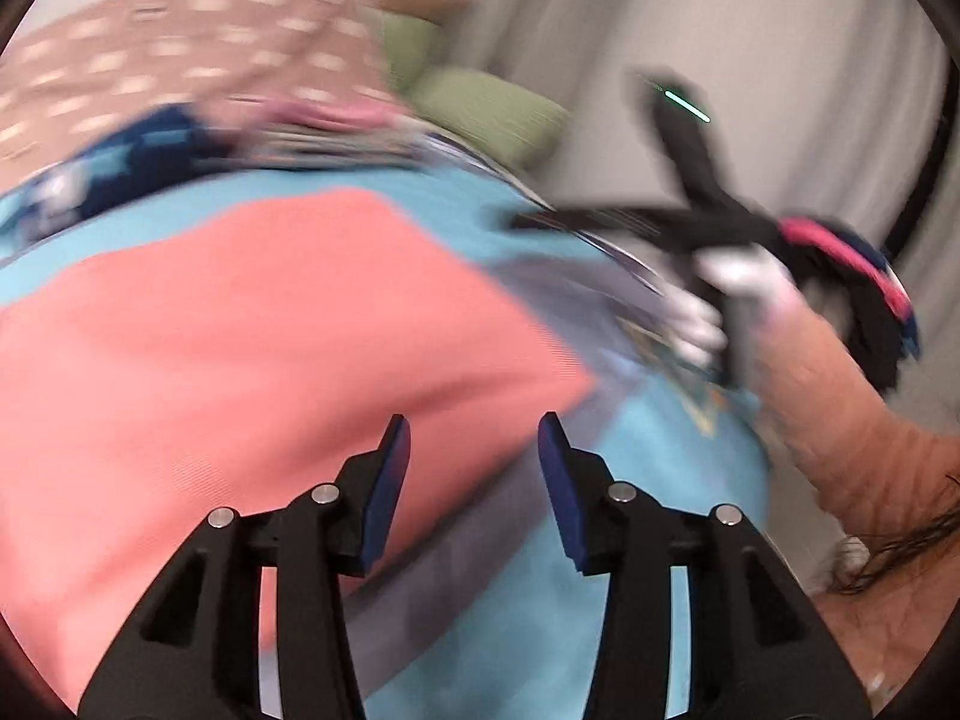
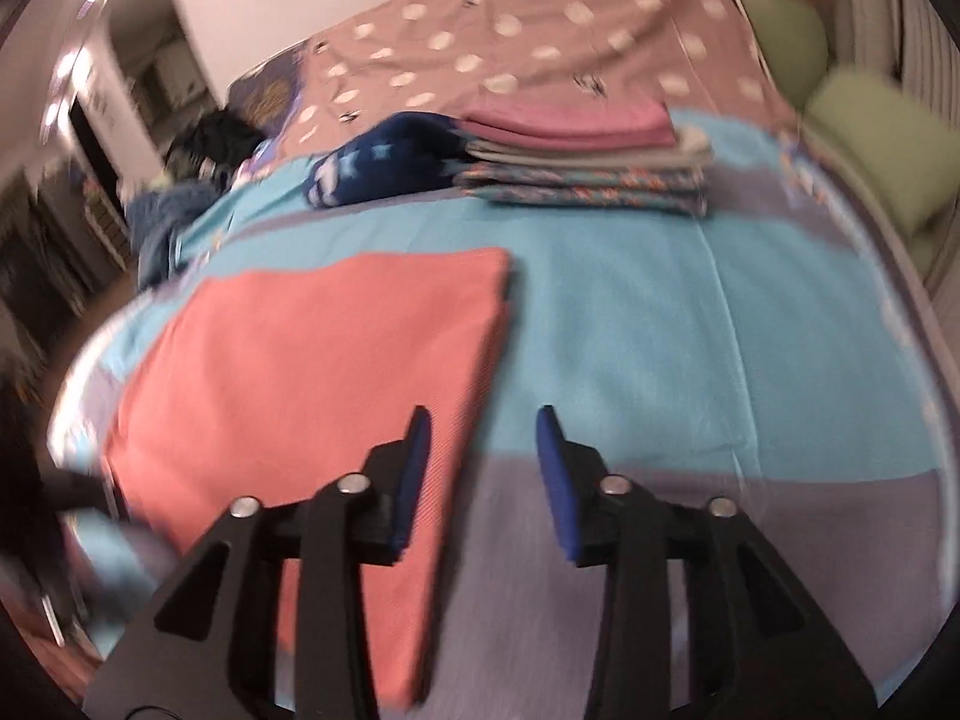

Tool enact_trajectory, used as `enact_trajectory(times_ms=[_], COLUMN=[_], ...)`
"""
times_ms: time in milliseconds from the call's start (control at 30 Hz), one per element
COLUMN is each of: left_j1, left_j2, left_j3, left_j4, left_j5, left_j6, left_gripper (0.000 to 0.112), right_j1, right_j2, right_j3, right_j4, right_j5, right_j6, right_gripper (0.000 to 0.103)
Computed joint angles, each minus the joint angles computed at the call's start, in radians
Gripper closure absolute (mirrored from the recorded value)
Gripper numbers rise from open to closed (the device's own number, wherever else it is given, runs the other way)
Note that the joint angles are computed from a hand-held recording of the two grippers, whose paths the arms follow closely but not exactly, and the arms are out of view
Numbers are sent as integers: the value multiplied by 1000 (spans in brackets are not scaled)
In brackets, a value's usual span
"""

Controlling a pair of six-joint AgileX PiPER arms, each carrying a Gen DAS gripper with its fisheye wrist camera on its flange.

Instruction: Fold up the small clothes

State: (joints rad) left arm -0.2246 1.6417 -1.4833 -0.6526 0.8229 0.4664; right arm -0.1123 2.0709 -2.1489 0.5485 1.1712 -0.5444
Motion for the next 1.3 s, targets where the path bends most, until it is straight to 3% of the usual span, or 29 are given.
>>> enact_trajectory(times_ms=[133, 200, 333, 467, 533, 633, 800, 1000, 1133, 1233, 1300], left_j1=[213, 322, 511, 653, 679, 767, 744, 589, 579, 585, 582], left_j2=[-260, -357, -476, -495, -480, -407, -235, 201, 413, 478, 456], left_j3=[297, 402, 533, 598, 615, 606, 453, -81, -351, -422, -367], left_j4=[-45, -63, -125, -244, -304, -392, -428, -272, -326, -377, -398], left_j5=[-109, -119, -58, 26, 50, 135, 214, 310, 382, 380, 339], left_j6=[-29, -28, 46, 226, 290, 414, 436, 162, 62, 36, 80], left_gripper=[67, 67, 67, 67, 67, 67, 67, 67, 67, 69, 82], right_j1=[140, 236, 488, 759, 841, 941, 963, 994, 1002, 1016, 1032], right_j2=[-224, -296, -377, -414, -405, -344, -211, -145, -119, -97, -87], right_j3=[294, 393, 525, 656, 682, 654, 502, 430, 404, 389, 391], right_j4=[-34, -53, -121, -302, -399, -610, -717, -802, -848, -915, -979], right_j5=[-141, -198, -330, -526, -575, -590, -503, -491, -495, -510, -523], right_j6=[-126, -176, -205, -164, -118, 55, 215, 339, 382, 417, 451], right_gripper=[54, 52, 51, 51, 51, 50, 50, 50, 50, 50, 52])
